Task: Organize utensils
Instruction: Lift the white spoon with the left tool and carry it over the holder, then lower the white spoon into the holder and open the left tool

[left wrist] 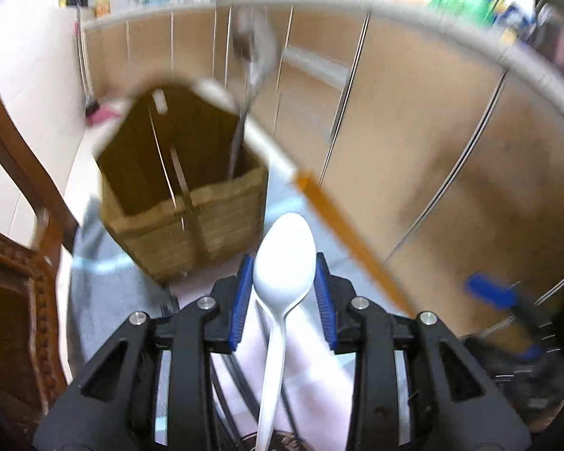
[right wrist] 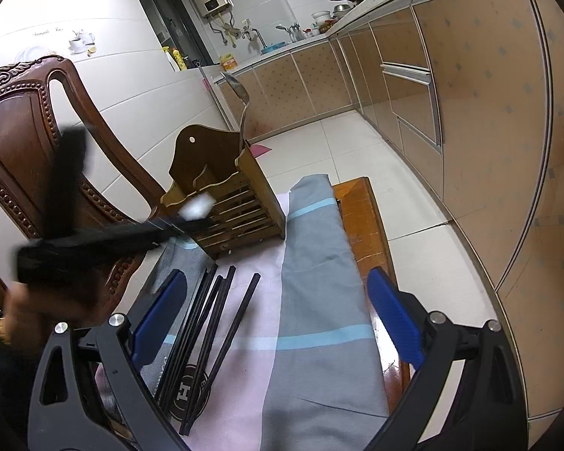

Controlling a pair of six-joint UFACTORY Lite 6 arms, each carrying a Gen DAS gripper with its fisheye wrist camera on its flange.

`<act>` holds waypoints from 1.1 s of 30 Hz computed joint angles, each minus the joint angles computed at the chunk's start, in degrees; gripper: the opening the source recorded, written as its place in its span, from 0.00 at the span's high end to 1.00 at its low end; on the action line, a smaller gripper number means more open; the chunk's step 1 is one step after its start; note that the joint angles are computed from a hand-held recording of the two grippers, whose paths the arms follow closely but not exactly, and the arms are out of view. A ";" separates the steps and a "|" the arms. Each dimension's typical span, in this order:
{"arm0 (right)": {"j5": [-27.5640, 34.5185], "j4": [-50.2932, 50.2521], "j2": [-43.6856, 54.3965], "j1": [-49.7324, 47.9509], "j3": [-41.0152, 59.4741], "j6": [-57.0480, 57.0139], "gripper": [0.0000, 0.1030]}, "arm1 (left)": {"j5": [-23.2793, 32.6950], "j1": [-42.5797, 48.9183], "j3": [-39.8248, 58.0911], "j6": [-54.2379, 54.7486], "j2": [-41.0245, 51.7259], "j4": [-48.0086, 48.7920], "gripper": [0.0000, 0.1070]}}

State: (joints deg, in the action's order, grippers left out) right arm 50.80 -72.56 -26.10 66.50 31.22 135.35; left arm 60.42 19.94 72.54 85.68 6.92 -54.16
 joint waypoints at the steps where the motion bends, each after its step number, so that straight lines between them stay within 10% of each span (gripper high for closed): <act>1: 0.06 -0.01 0.17 0.08 0.07 0.09 0.09 | 3.24 2.66 1.28 1.56 -0.38 -4.13 0.70; 5: -0.03 -0.12 1.44 0.26 0.70 0.27 0.09 | 8.88 9.13 7.00 4.55 3.59 -22.65 0.70; 14: -2.27 -0.18 1.96 -1.20 0.33 0.50 0.09 | -2.78 4.63 4.66 15.76 11.98 -52.14 0.70; 33: -5.67 -0.84 -1.06 -3.31 -1.79 1.03 0.09 | -7.36 -5.37 -3.33 43.49 15.38 -83.20 0.70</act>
